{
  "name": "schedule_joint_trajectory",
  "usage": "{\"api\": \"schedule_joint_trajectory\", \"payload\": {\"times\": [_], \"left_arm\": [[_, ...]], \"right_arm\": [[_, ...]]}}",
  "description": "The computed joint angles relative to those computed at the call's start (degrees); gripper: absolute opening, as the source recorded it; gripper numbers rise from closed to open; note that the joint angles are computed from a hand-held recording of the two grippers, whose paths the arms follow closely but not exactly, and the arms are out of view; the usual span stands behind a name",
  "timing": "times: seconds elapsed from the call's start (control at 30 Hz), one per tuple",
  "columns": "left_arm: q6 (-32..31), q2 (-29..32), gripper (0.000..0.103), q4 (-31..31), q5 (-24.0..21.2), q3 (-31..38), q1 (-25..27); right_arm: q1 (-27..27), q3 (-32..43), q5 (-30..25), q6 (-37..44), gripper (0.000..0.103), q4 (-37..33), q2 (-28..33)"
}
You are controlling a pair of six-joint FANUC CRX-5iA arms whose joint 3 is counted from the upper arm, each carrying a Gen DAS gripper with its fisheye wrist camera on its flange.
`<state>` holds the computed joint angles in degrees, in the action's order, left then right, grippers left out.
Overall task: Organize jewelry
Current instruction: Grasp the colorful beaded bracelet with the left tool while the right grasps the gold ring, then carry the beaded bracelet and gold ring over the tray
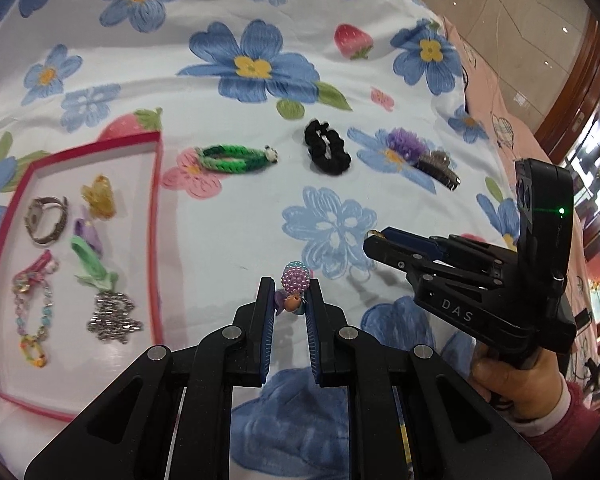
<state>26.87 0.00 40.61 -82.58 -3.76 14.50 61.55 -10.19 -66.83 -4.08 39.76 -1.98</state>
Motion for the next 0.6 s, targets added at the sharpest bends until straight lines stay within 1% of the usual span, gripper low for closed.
{"api": "schedule_joint_trajectory", "payload": {"times": [0.13, 0.33, 0.6], "left_arm": [[0.0, 0.0, 0.013, 0.9, -0.1, 0.4, 1.7], [0.4, 0.3, 0.013, 2.0, -0.2, 1.1, 4.7], [1.4, 1.1, 0.013, 3.0, 0.5, 2.1, 8.8]], "right_arm": [[0.2, 1.0, 1.2, 0.0, 0.023, 1.0, 0.3], [-0.1, 2.8, 4.5, 0.6, 0.023, 2.2, 1.4], [-0.6, 6.4, 8.1, 3.0, 0.023, 3.0, 4.3]]}}
